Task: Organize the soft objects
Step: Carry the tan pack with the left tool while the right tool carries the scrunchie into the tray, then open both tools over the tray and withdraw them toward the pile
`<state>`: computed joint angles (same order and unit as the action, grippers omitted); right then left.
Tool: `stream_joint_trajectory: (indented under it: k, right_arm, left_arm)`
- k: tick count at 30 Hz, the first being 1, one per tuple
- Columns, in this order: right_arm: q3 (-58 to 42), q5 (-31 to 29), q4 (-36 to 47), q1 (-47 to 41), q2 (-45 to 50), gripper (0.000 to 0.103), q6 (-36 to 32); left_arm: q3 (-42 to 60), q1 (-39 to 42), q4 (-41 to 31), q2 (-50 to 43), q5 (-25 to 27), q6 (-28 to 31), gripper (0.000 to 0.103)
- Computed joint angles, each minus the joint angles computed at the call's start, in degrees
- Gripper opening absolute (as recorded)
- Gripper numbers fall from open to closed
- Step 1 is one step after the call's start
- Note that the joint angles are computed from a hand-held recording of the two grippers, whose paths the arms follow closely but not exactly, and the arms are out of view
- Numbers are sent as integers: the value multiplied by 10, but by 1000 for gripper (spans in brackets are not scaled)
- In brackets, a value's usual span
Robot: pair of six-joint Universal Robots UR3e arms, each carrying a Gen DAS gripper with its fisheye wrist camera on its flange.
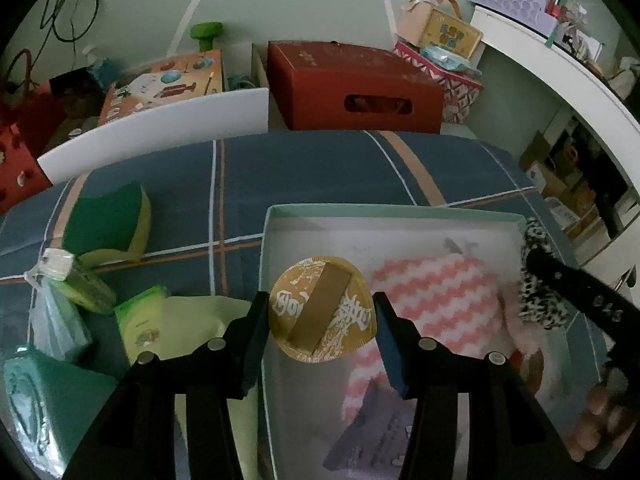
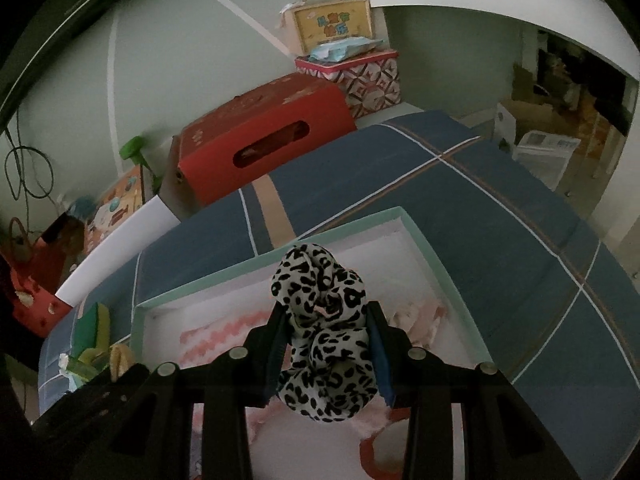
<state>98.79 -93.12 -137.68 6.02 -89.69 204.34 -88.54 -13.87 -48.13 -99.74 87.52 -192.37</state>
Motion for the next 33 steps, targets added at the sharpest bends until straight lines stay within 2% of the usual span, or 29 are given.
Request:
stream_joint_trajectory:
  k: [5, 7, 9, 11, 12, 21, 23, 24, 33]
  right_arm:
    - [-7, -2, 9, 1, -3, 43, 1]
    - [-12, -5, 15, 4, -5, 43, 1]
    - [-18, -4, 24, 5, -8, 51, 1]
    - [-28, -2, 41, 6, -10, 65, 2]
    - [-35, -3, 52, 7, -10, 66, 2]
    - [-80, -7, 121, 19, 10, 87, -9]
    - [-85, -13, 128, 24, 13, 98, -12]
    - [-87, -15, 130, 26, 13, 101, -12]
    - [-120, -46, 170, 44, 15, 103, -7]
  left_arm:
    - [1, -1, 7, -4, -9, 2, 54]
    - [3, 0, 1, 1, -18, 4, 63]
    - [4, 4, -4, 12, -29, 3, 71]
    - [7, 9, -12, 19, -35, 0, 75]
    - [10, 11, -19, 23, -36, -3, 78]
    - [32, 47, -112, 42, -27, -42, 78]
    - [30, 51, -119, 45, -29, -45, 78]
    - [30, 52, -121, 47, -28, -46, 78]
    - [44, 60, -155, 61, -39, -50, 79]
